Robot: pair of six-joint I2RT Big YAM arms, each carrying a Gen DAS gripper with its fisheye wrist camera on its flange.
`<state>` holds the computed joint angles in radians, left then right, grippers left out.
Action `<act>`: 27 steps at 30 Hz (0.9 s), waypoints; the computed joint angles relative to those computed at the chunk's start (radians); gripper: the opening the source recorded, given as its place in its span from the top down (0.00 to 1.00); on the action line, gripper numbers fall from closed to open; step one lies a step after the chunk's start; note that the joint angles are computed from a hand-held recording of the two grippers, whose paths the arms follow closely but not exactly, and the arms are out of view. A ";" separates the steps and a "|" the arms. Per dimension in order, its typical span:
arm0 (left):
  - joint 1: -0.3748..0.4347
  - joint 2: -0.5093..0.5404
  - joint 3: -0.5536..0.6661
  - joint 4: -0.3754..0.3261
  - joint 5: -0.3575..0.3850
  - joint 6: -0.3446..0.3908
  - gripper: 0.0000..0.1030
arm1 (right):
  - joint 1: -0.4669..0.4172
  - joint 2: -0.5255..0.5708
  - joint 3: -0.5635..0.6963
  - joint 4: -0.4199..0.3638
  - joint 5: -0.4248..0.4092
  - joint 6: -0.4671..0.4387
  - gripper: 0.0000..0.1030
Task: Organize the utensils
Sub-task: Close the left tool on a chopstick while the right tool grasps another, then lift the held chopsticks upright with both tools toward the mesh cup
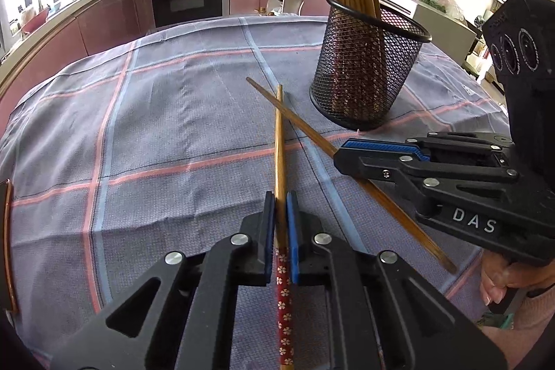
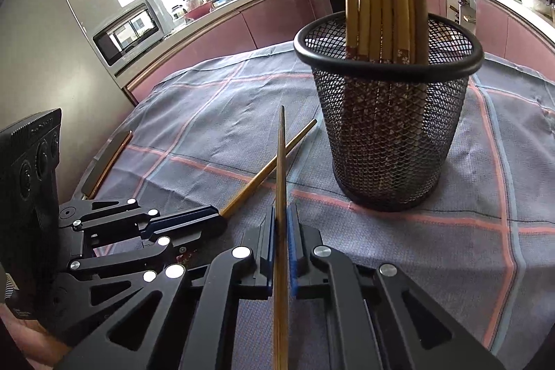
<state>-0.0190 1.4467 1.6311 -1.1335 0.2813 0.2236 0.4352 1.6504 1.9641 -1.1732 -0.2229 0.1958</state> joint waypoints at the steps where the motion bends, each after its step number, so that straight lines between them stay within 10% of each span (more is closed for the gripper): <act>1: -0.001 -0.005 -0.003 -0.003 0.000 0.008 0.93 | 0.002 0.004 0.004 -0.007 0.002 -0.008 0.94; 9: -0.013 0.022 0.033 -0.026 -0.004 0.045 0.76 | 0.011 0.030 0.036 -0.037 0.038 -0.037 0.90; 27: -0.036 0.056 0.063 -0.002 -0.033 0.019 0.93 | -0.002 0.024 0.032 -0.018 0.006 -0.040 0.94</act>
